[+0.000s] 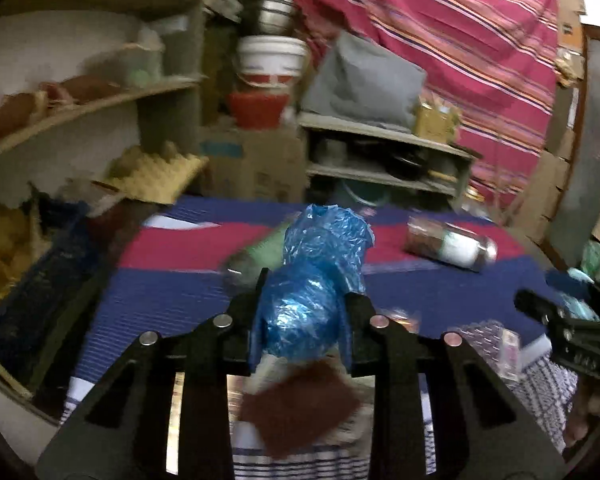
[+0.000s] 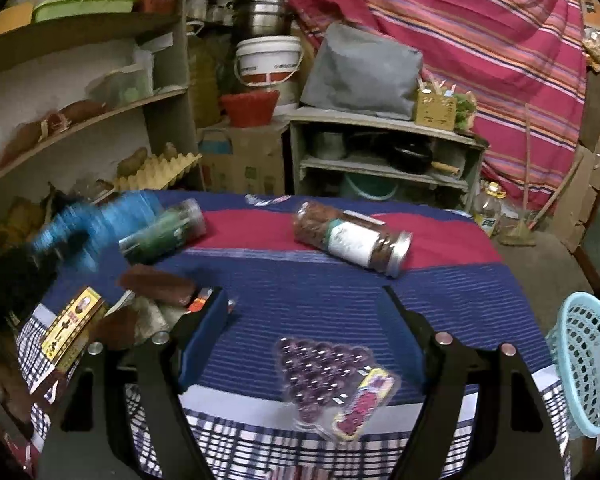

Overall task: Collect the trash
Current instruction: 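Grasp the folded newspaper with the right tool while the left tool holds the blue bag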

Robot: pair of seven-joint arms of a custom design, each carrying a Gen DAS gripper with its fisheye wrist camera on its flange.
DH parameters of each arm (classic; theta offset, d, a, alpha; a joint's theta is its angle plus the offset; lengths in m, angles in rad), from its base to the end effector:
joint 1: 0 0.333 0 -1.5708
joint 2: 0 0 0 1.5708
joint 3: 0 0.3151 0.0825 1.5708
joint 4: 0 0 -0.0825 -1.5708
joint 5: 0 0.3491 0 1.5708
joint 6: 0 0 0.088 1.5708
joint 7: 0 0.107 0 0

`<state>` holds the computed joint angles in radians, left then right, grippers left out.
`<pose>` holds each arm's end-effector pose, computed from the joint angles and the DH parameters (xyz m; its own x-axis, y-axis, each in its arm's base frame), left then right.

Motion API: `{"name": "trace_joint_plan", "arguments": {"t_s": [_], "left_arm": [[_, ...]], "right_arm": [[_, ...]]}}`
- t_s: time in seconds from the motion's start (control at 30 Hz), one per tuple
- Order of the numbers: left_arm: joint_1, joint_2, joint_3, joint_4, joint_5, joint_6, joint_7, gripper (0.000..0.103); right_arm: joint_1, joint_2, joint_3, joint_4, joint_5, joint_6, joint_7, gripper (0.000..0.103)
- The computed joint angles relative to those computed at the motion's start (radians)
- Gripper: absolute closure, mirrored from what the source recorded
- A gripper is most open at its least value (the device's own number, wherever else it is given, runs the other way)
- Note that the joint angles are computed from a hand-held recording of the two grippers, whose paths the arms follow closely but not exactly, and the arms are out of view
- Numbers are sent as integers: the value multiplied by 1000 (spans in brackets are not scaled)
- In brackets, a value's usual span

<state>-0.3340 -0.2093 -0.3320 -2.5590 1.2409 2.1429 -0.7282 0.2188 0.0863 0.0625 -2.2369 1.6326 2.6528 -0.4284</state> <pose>0.3443 -0.2190 0.3675 0.6706 -0.7377 0.0780 -0.3420 -0.4008 -0.8499 0.5059 0.1173 0.3674 0.7687 -0.6389 -0.0298 -0.3893 -0.4304 -0.8144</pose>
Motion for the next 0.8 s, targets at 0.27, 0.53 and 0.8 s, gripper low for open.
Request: {"name": "trace_joint_plan", "arguments": {"t_s": [0.27,0.53,0.8], "left_arm": [[27,-83,24,-105,-54,71,-35,75],[38,-95,12,-111,-51,90,-29,75],[42,-91,7,-107,-52,87,-29,75]], "right_arm": [[50,16,40,-50,-104,-24,65,29],[96,73,64,-55,-255,-27,198,66],[56,18,50,-70,-194,-131,133,102]]}}
